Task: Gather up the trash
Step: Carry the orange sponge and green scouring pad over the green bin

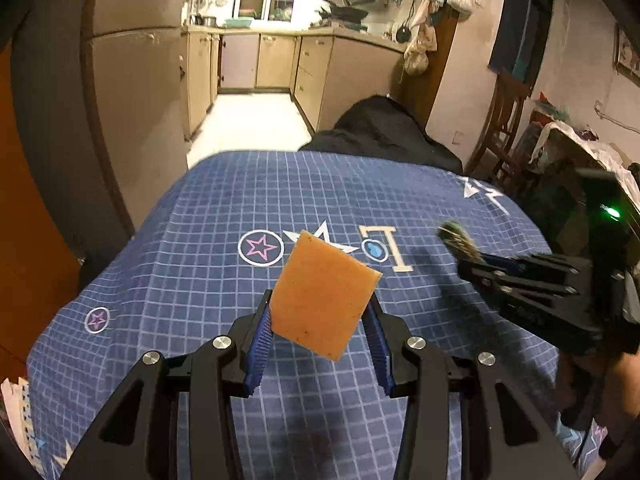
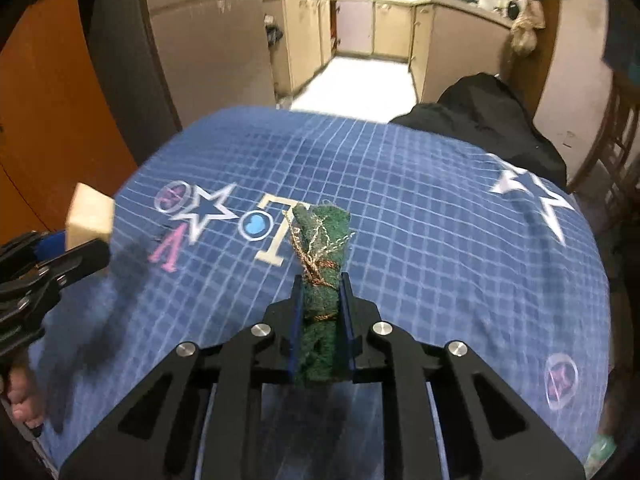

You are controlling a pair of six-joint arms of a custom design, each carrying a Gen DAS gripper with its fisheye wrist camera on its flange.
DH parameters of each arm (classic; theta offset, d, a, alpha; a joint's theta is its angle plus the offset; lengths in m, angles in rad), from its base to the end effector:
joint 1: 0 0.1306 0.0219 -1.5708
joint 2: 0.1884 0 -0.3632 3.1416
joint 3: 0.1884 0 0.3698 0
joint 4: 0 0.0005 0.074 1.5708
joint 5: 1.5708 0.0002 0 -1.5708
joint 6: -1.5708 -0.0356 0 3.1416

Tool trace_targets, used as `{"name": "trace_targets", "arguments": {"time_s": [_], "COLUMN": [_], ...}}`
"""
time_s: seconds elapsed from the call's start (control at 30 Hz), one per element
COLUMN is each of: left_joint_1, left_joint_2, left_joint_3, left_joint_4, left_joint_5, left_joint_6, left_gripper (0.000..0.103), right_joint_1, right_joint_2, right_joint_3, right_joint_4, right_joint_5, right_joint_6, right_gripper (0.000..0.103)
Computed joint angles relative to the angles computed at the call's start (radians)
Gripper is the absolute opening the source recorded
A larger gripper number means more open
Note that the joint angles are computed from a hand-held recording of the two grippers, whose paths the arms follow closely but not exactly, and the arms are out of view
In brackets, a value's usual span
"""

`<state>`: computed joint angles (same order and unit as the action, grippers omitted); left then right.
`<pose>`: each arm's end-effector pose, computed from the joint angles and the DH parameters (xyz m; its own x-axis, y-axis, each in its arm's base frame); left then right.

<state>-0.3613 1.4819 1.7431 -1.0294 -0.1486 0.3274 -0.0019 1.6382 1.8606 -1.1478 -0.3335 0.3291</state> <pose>0.4635 -0.1700 0.5115 -0.6959 -0.0770 -0.7140 0.0277 0.9906 -0.1339 0.5391 0.0101 0.4774 -0.6929 -0.3041 -0.6537 -0.4428 0.8950 0.0531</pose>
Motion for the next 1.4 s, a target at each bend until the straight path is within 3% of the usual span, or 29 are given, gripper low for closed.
{"name": "trace_targets", "arguments": {"time_s": [0.3, 0.53, 0.97, 1.27, 1.4], "left_joint_1": [-0.182, -0.361, -0.617, -0.726, -0.754], "left_joint_2": [-0.134, -0.136, 0.07, 0.328, 0.478], "left_joint_3": [-0.081, -0.039, 0.278, 0.679, 0.922], "left_joint_4": [0.029, 0.009, -0.069, -0.203, -0.301], "left_joint_5": [-0.172, -0.265, -0.359, -0.367, -0.358], "left_joint_6": [0.056, 0.12, 0.134, 0.104, 0.088], "left_gripper": [0.044, 0.044, 0.044, 0.044, 0.044], "right_joint_1": [-0.18, -0.371, -0.659, -0.85, -0.9], "right_joint_2": [-0.383, -0.55, -0.555, -0.474, -0.448], "right_joint_3": [-0.337, -0.427, -0.384, -0.304, -0.291], "right_joint_4": [0.166, 0.149, 0.117, 0.08, 0.075], "right_joint_5": [-0.125, -0.232, -0.36, -0.402, -0.406], "right_joint_6": [-0.017, 0.007, 0.052, 0.09, 0.106], "right_gripper": [0.015, 0.015, 0.015, 0.015, 0.015]}}
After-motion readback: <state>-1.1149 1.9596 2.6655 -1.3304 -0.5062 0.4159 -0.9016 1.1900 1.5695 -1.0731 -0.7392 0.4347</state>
